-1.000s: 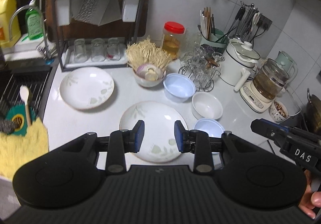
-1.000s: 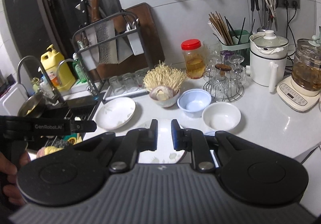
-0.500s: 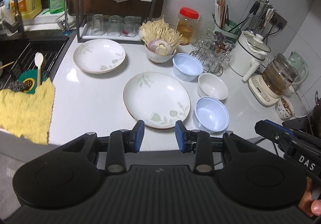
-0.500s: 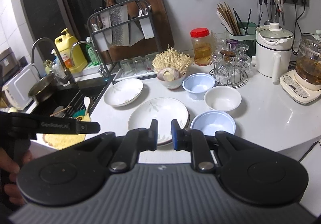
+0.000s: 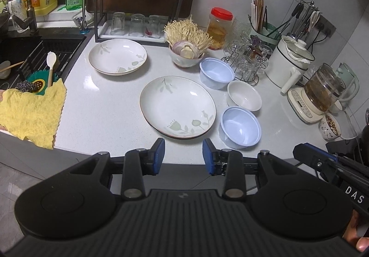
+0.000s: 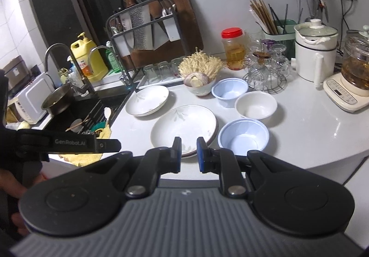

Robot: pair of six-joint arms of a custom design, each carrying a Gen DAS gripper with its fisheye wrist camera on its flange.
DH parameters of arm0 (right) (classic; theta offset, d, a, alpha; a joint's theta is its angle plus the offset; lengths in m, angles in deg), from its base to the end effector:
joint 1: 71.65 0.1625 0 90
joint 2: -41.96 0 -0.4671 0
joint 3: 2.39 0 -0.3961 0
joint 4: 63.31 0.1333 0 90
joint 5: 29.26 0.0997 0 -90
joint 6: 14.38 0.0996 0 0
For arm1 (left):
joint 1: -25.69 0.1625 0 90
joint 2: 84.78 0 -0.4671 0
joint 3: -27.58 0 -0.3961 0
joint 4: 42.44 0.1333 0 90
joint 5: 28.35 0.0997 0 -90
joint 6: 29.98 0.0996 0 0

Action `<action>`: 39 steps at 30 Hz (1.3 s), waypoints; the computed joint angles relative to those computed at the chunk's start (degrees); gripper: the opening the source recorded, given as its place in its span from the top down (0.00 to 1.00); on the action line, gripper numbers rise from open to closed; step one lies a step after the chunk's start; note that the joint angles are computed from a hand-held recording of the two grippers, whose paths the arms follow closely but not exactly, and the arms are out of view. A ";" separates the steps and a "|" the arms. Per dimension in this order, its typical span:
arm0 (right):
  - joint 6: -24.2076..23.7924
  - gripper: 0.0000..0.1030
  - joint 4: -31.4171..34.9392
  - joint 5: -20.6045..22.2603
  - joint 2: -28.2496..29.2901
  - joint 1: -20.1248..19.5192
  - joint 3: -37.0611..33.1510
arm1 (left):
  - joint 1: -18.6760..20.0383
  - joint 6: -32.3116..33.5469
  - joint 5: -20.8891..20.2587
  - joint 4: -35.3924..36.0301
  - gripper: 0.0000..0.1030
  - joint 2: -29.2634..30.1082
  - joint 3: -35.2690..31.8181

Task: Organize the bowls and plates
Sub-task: 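Move both tools toward the rim of the other leaf-print white plate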

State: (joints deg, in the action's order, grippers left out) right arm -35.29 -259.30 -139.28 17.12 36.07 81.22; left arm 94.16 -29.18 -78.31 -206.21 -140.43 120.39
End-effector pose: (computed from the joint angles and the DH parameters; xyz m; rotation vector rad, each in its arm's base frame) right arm 0.3275 -0.6991 0.0296 0.6613 -2.4847 1.1075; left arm -0.0750 -0.7280 0.3071 0.1815 2.4187 -0.9415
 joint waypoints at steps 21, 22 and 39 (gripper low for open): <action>3.08 0.82 9.99 -6.82 9.16 1.01 -18.00 | 6.78 5.48 -6.03 9.75 0.58 8.19 -19.87; 3.35 0.82 10.92 -7.30 10.00 1.07 -19.72 | 7.24 5.87 -6.50 10.54 0.57 8.81 -21.47; 7.42 0.82 28.34 -12.80 26.69 1.66 -53.91 | 13.61 11.89 -12.77 31.68 0.54 24.94 -59.19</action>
